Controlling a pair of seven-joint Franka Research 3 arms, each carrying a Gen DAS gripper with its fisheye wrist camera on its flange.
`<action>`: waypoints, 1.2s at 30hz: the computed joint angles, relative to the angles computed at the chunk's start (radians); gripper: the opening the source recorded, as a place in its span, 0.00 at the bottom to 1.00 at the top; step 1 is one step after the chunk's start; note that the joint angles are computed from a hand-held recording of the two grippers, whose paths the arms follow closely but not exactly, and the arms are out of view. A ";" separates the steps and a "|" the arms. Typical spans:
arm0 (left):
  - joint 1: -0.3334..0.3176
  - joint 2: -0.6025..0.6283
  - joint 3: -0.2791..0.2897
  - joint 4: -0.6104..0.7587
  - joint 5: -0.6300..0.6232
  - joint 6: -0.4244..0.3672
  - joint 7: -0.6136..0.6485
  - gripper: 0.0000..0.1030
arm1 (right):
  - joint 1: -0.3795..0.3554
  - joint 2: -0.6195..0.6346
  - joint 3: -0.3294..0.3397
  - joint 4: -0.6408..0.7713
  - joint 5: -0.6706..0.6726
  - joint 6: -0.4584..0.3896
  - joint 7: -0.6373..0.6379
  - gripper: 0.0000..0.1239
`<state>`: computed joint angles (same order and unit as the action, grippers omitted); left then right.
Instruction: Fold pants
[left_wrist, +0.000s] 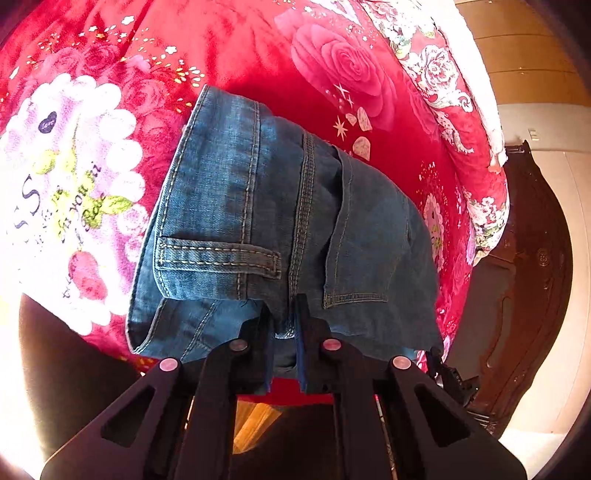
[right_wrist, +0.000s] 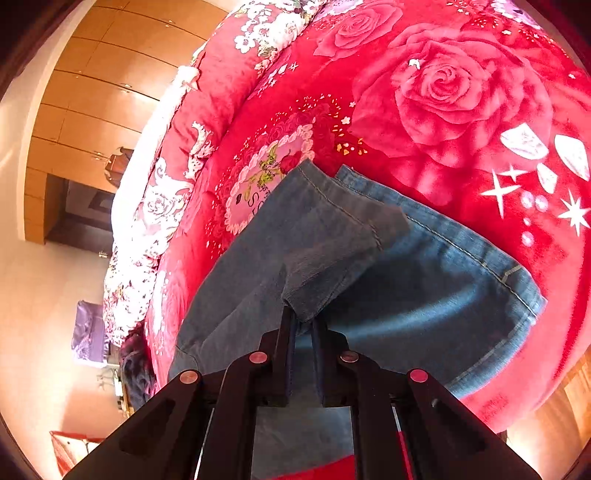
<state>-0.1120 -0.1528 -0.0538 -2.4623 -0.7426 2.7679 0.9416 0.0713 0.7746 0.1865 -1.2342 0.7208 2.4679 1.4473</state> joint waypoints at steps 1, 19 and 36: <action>-0.001 0.001 0.000 -0.006 0.004 -0.018 0.002 0.07 | -0.010 -0.021 -0.001 -0.040 0.003 -0.001 -0.011 0.06; -0.052 -0.014 0.022 -0.039 -0.357 -0.003 0.264 0.43 | -0.072 -0.038 -0.020 -0.113 0.096 0.026 0.013 0.46; 0.016 0.016 -0.052 0.019 -0.106 -0.045 0.081 0.09 | -0.120 -0.054 0.074 -0.120 0.136 0.077 -0.105 0.02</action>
<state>-0.0958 -0.1367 -0.1054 -2.4432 -0.8488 2.7229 1.0222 -0.0488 0.7208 0.2602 -1.3538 0.8572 2.5449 1.3420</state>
